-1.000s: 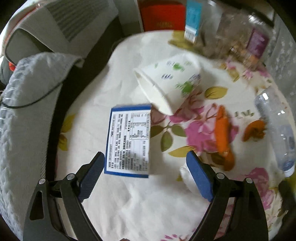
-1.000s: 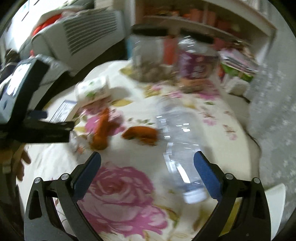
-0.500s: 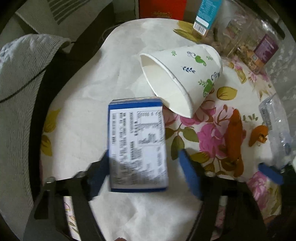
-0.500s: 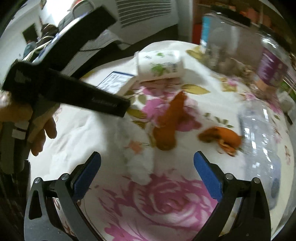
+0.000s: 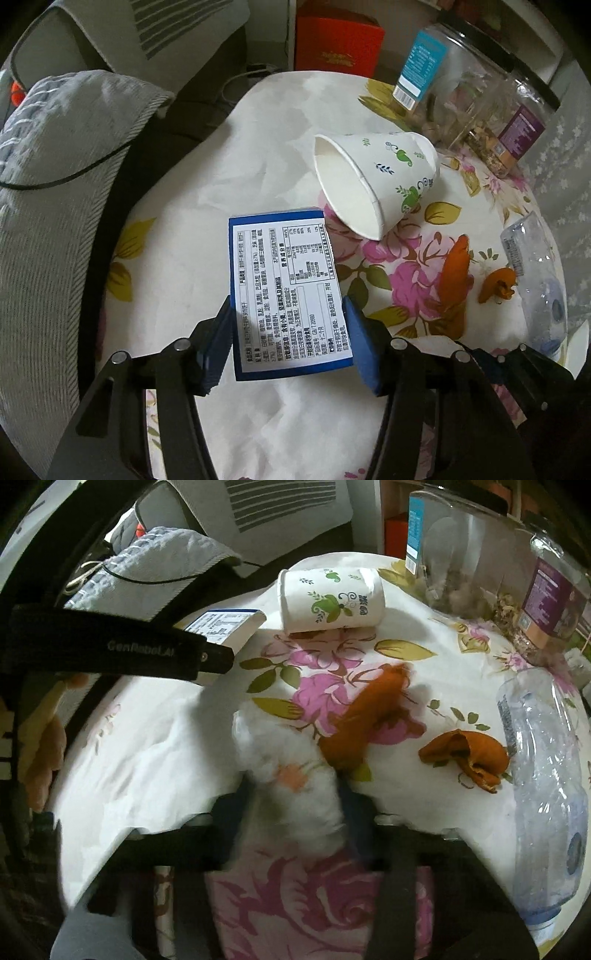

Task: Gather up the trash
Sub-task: 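Grasp the blue-and-white card with the left gripper while the right gripper grasps the white tissue, then carry the white tissue with the right gripper to the white bin and release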

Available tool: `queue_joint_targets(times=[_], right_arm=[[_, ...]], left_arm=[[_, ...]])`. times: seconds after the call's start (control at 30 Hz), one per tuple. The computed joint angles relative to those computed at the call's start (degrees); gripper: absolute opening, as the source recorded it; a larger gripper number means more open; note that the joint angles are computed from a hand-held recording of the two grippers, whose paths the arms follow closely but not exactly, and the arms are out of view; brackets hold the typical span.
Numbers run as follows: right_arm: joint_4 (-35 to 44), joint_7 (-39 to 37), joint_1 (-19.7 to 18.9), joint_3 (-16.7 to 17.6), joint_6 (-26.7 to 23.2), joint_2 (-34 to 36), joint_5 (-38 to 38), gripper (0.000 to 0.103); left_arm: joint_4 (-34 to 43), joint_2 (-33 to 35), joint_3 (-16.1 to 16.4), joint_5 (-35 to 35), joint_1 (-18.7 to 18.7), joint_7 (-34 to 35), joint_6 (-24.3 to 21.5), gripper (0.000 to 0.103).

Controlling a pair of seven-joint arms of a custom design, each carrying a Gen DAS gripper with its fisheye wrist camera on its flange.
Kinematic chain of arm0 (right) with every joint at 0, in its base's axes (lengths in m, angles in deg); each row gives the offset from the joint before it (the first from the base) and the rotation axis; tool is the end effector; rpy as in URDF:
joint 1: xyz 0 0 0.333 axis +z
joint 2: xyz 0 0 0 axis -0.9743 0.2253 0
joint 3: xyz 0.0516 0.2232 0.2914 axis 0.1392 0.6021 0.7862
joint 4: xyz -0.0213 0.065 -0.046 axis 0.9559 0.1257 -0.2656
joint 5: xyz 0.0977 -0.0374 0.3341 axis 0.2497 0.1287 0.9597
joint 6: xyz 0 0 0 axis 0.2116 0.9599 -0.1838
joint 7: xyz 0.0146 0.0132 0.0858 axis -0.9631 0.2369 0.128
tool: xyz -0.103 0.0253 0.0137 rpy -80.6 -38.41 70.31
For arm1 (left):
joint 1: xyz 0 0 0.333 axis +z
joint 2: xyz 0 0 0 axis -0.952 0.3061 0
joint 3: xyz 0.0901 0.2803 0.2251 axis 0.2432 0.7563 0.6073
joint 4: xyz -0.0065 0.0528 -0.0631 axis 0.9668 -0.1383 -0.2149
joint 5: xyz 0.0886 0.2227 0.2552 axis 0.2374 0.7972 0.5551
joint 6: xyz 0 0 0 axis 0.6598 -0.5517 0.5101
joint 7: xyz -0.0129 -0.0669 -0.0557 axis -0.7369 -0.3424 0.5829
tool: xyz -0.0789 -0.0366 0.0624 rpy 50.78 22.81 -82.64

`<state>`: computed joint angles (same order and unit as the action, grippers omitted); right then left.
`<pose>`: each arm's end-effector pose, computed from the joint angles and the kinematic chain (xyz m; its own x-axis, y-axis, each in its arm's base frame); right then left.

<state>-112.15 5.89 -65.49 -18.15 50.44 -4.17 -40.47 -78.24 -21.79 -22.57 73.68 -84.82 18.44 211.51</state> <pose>0.7023 0.2195 0.4499 0.7144 -0.6747 -0.1856 -0.6595 -0.5606 -0.5008 0.6890 -0.2111 0.4770 0.3414 -0.9398 0.0109 -0.8723 -0.3211 -0.3688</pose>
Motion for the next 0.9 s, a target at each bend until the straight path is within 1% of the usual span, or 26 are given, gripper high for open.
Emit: queue_joint_targets(times=[0.23, 0.4, 0.63, 0.9], right_arm=[[-3.4, -3.9, -1.3, 1.2, 1.4, -3.6, 2.8, 0.039], [-5.0, -6.1, -2.1, 1.2, 2.5, -6.0, 5.7, 0.039], [-8.5, -8.0, -3.8, 0.4, 5.3, -9.9, 9.8, 0.039], [-12.5, -9.2, -5.8, -1.0, 8.6, -14.0, 13.8, 0.039]], left_arm=[[-3.1, -3.5, 0.7, 2.4, -0.8, -3.5, 1.1, 0.057], [-4.5, -5.7, 0.8, 5.0, -1.7, -6.3, 1.9, 0.057], [-3.4, -6.7, 0.3, 7.9, -3.4, -8.2, 1.6, 0.057], [0.5, -5.5, 0.0, 11.5, -7.0, -9.8, 1.0, 0.057]])
